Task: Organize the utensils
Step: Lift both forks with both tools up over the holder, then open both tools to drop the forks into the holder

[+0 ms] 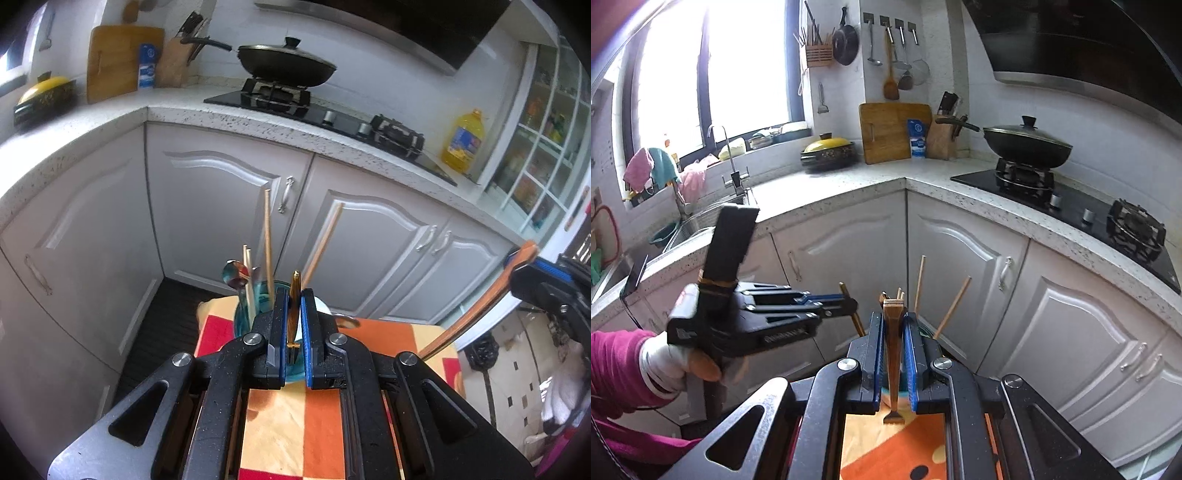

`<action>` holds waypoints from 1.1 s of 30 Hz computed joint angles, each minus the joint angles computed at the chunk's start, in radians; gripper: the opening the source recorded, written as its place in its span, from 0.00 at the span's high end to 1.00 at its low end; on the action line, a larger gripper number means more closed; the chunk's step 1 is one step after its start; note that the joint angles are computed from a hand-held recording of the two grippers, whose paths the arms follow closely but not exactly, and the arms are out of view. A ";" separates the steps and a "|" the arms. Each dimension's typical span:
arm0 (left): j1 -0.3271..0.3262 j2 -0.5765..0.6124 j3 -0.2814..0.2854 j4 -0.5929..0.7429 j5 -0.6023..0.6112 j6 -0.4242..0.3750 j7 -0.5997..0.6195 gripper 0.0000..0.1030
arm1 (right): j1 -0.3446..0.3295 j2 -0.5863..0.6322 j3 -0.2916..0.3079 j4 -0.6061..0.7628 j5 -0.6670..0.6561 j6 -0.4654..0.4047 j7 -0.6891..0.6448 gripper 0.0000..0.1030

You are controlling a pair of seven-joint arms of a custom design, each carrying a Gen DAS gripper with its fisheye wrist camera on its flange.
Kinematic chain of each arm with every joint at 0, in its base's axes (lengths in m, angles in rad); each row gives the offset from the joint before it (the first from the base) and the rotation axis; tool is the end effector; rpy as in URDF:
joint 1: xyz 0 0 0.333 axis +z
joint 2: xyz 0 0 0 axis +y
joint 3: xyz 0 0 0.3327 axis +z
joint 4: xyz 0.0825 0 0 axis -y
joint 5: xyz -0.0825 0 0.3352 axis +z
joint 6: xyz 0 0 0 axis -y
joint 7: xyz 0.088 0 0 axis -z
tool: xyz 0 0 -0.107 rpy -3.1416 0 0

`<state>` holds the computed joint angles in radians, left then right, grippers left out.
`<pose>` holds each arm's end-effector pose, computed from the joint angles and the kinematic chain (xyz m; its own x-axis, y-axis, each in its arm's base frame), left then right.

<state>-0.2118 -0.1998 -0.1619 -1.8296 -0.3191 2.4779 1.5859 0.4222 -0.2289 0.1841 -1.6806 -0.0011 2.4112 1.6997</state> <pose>0.4560 -0.1897 0.7317 -0.3398 -0.9004 0.2717 -0.6922 0.0438 -0.7204 0.3745 0.2810 0.8060 0.5020 -0.8626 -0.0626 -0.5249 -0.2464 -0.8147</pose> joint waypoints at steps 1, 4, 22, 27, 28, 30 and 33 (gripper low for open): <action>0.002 0.010 0.001 0.005 0.000 -0.001 -0.005 0.95 | 0.001 0.014 0.000 0.011 0.001 0.000 -0.001 0.91; 0.010 0.033 -0.002 0.006 0.013 0.006 -0.022 0.95 | 0.002 0.044 -0.004 0.032 0.008 -0.002 0.000 0.91; 0.029 0.141 -0.024 0.008 0.075 -0.005 -0.105 0.95 | 0.001 0.191 -0.038 0.052 0.086 -0.024 -0.012 0.91; 0.028 0.154 -0.029 0.003 0.083 -0.012 -0.118 0.95 | -0.005 0.232 -0.045 0.031 0.087 -0.035 0.005 0.91; 0.028 0.153 -0.029 -0.001 0.084 -0.009 -0.121 0.95 | -0.007 0.233 -0.047 0.020 0.098 -0.029 0.009 0.91; 0.028 0.152 -0.030 -0.004 0.090 -0.006 -0.127 0.94 | -0.012 0.227 -0.051 0.005 0.113 -0.027 0.019 0.91; 0.027 0.150 -0.029 -0.002 0.081 -0.013 -0.122 0.78 | -0.019 0.208 -0.054 -0.018 0.105 -0.019 0.039 0.87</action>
<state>-0.1844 -0.0495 -0.1908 -1.8313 -0.2383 2.4652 1.4642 0.4034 -0.0207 0.1298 -1.6983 0.1041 2.3925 1.7387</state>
